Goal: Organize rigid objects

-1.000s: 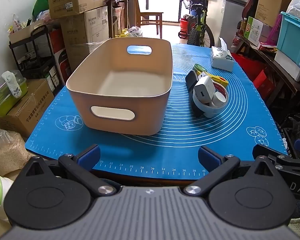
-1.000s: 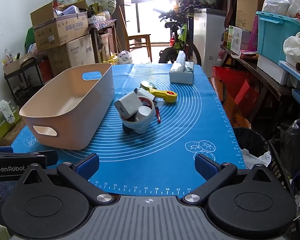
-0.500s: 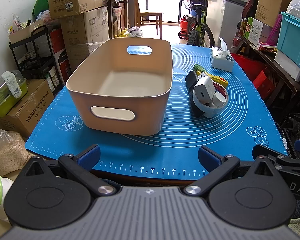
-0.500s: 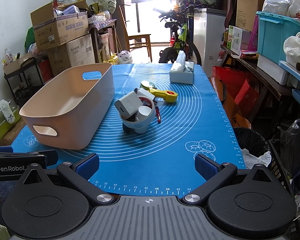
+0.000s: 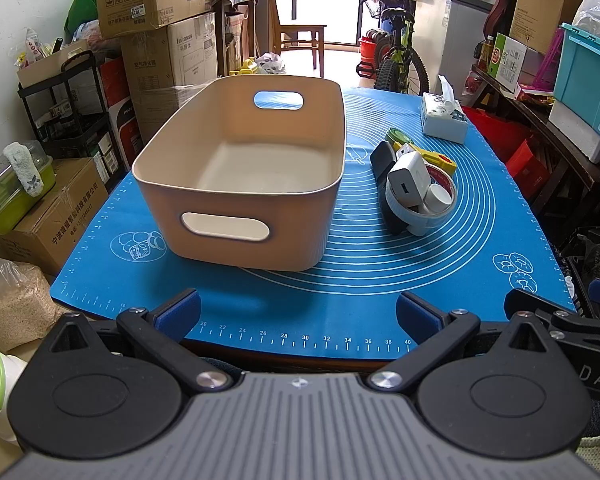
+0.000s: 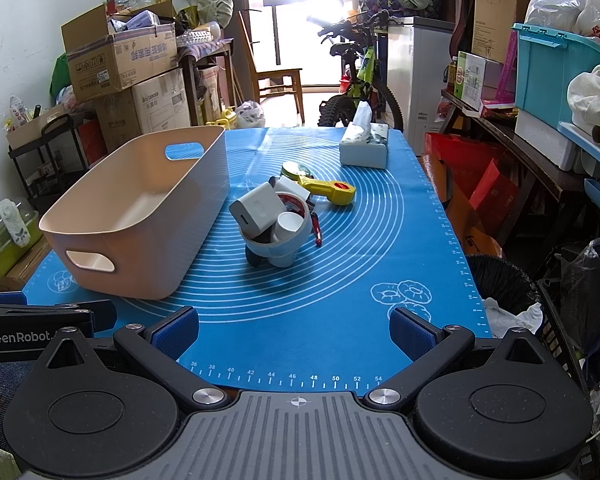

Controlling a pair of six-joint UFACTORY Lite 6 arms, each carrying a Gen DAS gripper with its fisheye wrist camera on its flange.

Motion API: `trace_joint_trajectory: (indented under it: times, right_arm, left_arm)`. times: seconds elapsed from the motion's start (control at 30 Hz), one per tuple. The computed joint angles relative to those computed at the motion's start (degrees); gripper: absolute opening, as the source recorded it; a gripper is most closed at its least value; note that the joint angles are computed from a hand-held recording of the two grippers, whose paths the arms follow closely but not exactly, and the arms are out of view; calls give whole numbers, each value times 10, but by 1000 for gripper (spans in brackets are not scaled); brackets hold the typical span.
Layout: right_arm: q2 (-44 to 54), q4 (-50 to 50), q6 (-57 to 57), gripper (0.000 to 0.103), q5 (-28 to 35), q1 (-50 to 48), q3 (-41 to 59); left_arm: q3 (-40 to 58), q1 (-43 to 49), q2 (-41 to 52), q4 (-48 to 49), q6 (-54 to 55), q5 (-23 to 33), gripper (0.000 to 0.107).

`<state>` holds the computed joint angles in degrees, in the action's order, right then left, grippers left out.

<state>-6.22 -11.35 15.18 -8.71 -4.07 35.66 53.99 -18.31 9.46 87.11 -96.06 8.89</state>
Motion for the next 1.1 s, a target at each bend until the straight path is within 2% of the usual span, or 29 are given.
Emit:
trace_joint_trajectory:
  times: [1.1]
  right_arm:
    - [2, 18, -17, 101, 1, 3, 2]
  left_arm:
    - [0, 0, 0, 3, -3, 0, 102]
